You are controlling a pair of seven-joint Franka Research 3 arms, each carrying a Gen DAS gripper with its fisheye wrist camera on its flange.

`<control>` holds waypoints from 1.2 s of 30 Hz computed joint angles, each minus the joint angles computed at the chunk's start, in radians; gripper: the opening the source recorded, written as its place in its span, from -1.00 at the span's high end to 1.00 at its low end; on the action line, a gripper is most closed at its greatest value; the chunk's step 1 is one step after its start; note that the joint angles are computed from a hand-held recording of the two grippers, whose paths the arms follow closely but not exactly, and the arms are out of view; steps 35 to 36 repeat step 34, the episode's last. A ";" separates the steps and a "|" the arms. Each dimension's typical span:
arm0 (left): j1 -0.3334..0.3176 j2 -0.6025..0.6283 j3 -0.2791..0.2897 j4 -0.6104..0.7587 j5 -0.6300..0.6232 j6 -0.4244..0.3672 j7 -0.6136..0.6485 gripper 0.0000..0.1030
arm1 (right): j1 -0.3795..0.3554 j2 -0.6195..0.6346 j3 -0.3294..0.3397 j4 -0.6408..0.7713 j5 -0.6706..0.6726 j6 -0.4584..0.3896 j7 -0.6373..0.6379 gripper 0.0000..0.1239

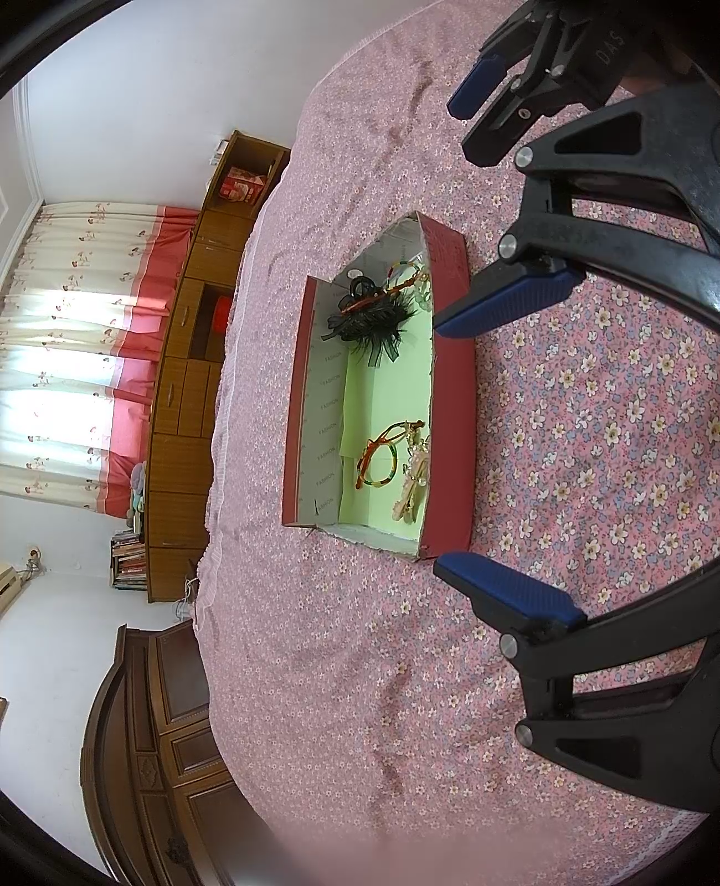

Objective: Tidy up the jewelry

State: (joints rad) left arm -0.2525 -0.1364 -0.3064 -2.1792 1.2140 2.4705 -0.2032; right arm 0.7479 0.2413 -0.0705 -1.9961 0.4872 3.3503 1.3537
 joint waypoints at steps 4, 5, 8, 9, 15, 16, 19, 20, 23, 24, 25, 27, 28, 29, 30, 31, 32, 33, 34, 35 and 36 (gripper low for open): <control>0.000 0.001 0.001 0.002 0.000 0.000 0.000 -0.40 | 0.004 0.000 -0.003 0.000 0.003 0.000 -0.002 -0.38; 0.000 0.001 0.001 0.001 0.000 0.001 -0.001 -0.40 | -0.001 0.000 0.001 0.000 0.002 0.000 -0.001 -0.38; 0.000 0.001 0.001 0.001 0.000 0.001 0.000 -0.40 | -0.003 0.000 0.003 0.000 0.001 0.000 -0.002 -0.38; -0.001 0.001 0.002 0.001 -0.001 0.002 0.001 -0.40 | -0.003 0.000 0.003 0.000 0.001 0.000 -0.002 -0.38; 0.000 0.001 0.001 0.001 0.000 0.001 0.000 -0.40 | -0.003 0.000 0.003 0.000 0.003 0.001 -0.003 -0.38; 0.000 0.001 0.001 0.001 0.000 0.001 -0.001 -0.40 | -0.001 0.000 0.002 -0.001 0.004 0.002 -0.003 -0.38; 0.000 0.001 0.001 0.001 -0.001 0.000 0.001 -0.40 | -0.004 0.000 0.004 -0.001 0.004 0.000 -0.003 -0.38; 0.000 0.001 0.001 0.000 0.000 0.002 0.000 -0.40 | -0.004 0.000 0.004 -0.001 0.004 0.000 -0.003 -0.38; 0.000 0.001 0.001 0.000 0.000 0.002 0.000 -0.40 | -0.004 0.000 0.005 0.000 0.004 0.000 -0.003 -0.38; 0.000 0.000 0.001 0.000 0.000 0.002 0.000 -0.40 | -0.004 0.000 0.004 0.000 0.003 0.000 -0.003 -0.38; 0.000 0.000 0.001 0.000 0.000 0.002 0.000 -0.40 | -0.004 0.000 0.004 0.000 0.003 0.000 -0.003 -0.38; 0.000 0.001 0.001 0.001 -0.001 0.002 0.000 -0.40 | -0.004 0.000 0.004 0.000 0.003 0.000 -0.002 -0.38; 0.000 0.000 0.001 0.000 0.000 0.001 0.000 -0.40 | 0.000 -0.001 0.002 -0.001 0.004 0.000 -0.002 -0.38; 0.000 0.000 0.001 0.000 0.000 0.001 0.000 -0.40 | -0.004 0.000 0.004 0.000 0.003 0.000 -0.002 -0.38; 0.000 0.001 0.001 0.001 -0.001 0.001 0.001 -0.40 | -0.004 0.000 0.005 0.000 0.002 -0.001 -0.002 -0.38; 0.000 0.000 0.001 0.000 -0.001 0.001 0.000 -0.40 | -0.004 0.000 0.004 0.000 0.002 -0.001 -0.001 -0.38; 0.000 0.001 0.001 0.001 -0.002 0.000 0.001 -0.40 | -0.005 0.000 0.005 -0.001 0.002 0.000 -0.001 -0.38; -0.001 0.002 0.000 0.001 -0.004 -0.003 0.003 -0.40 | 0.001 0.000 0.001 0.000 0.004 0.000 -0.001 -0.38; -0.001 0.003 0.000 0.002 -0.007 -0.006 0.006 -0.40 | 0.009 0.002 -0.007 0.002 0.006 -0.001 -0.001 -0.38; -0.001 0.003 0.000 0.002 -0.007 -0.006 0.006 -0.40 | 0.009 0.002 -0.007 0.002 0.006 -0.001 -0.001 -0.38; -0.001 0.003 0.000 0.002 -0.007 -0.006 0.006 -0.40 | 0.009 0.002 -0.007 0.002 0.006 -0.001 -0.001 -0.38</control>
